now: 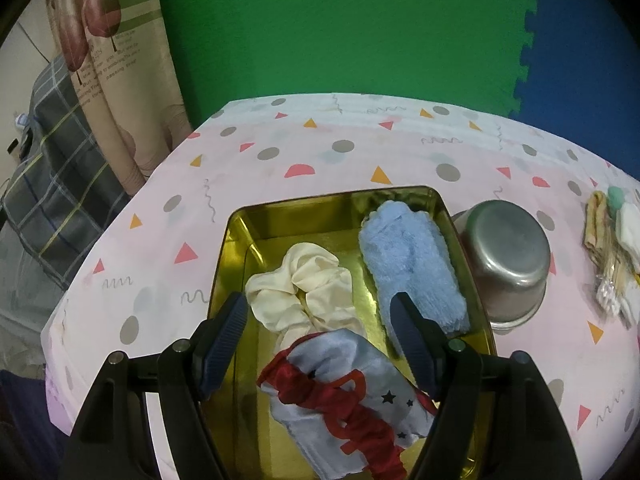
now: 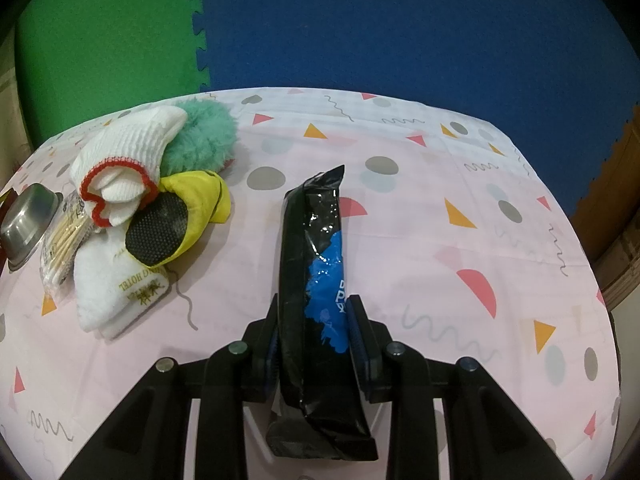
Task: Organize soft objects
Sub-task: 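Hold the black snack bag in the right tool above the table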
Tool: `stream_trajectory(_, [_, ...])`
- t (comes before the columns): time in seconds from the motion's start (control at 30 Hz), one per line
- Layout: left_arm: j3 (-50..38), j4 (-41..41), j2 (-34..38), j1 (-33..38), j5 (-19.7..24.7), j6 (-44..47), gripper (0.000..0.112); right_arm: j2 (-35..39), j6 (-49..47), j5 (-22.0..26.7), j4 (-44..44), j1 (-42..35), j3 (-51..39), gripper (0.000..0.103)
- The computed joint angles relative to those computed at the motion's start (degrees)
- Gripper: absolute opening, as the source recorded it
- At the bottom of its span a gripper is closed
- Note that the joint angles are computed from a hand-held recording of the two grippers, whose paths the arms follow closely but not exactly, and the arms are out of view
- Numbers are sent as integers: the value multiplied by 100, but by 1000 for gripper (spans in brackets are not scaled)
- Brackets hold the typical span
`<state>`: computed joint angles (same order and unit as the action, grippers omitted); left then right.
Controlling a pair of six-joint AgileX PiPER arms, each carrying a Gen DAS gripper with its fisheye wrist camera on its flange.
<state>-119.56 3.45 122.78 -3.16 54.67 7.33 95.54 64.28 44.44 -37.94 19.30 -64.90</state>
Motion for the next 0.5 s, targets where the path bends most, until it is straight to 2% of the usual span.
stream_trajectory(0.13, [257,142,-108,-62,-225,-123,71,48,-3,131,1,40,-91,30])
stream_trajectory(0.43, [355,67,-141,-48,-329,-244,71,174,165,567,15,195,-360,28])
stream_trajectory(0.5, [402,6,-174,-27,-360,-270,76,215,185,700,31,238,-452,28])
